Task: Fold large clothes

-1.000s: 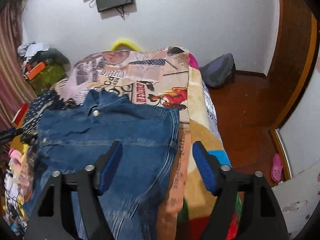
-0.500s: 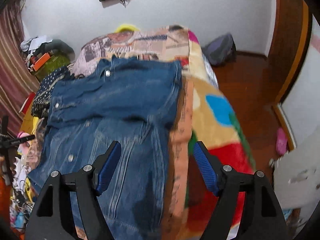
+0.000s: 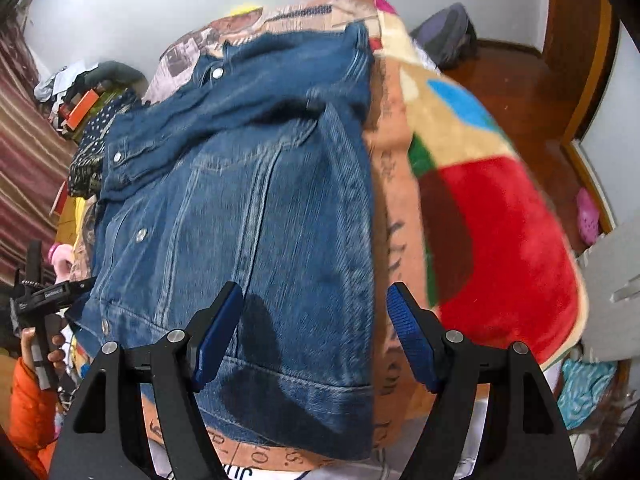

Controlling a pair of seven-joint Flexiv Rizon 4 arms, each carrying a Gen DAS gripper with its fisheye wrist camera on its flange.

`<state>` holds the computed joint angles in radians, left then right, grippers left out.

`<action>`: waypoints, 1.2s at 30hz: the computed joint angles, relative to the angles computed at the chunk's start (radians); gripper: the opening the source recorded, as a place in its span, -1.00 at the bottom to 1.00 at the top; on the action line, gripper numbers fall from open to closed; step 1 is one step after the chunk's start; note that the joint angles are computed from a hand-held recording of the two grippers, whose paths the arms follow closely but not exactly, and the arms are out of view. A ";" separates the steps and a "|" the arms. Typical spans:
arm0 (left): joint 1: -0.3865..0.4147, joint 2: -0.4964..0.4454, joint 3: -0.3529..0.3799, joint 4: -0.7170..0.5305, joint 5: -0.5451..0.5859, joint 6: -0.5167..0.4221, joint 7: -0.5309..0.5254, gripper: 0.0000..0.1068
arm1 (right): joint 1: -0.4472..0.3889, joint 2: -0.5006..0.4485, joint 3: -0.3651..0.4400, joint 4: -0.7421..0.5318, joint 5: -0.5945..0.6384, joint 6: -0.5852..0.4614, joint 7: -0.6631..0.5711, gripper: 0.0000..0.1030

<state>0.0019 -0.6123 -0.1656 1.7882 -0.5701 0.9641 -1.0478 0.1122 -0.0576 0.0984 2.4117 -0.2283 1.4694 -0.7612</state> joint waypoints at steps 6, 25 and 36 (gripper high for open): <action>0.045 0.035 -0.055 0.038 -0.107 -0.077 0.140 0.07 | 0.005 -0.031 0.024 -0.012 0.144 0.072 -0.068 -0.33; -0.003 0.049 -0.080 -0.231 -0.427 -0.095 0.372 -0.78 | -0.010 -0.073 0.061 -0.406 0.637 -0.008 -0.651 -0.82; -0.110 -0.405 0.037 -0.892 -0.032 -0.145 -0.112 -0.76 | 0.016 -0.340 -0.144 -0.591 0.319 0.023 -0.319 -0.81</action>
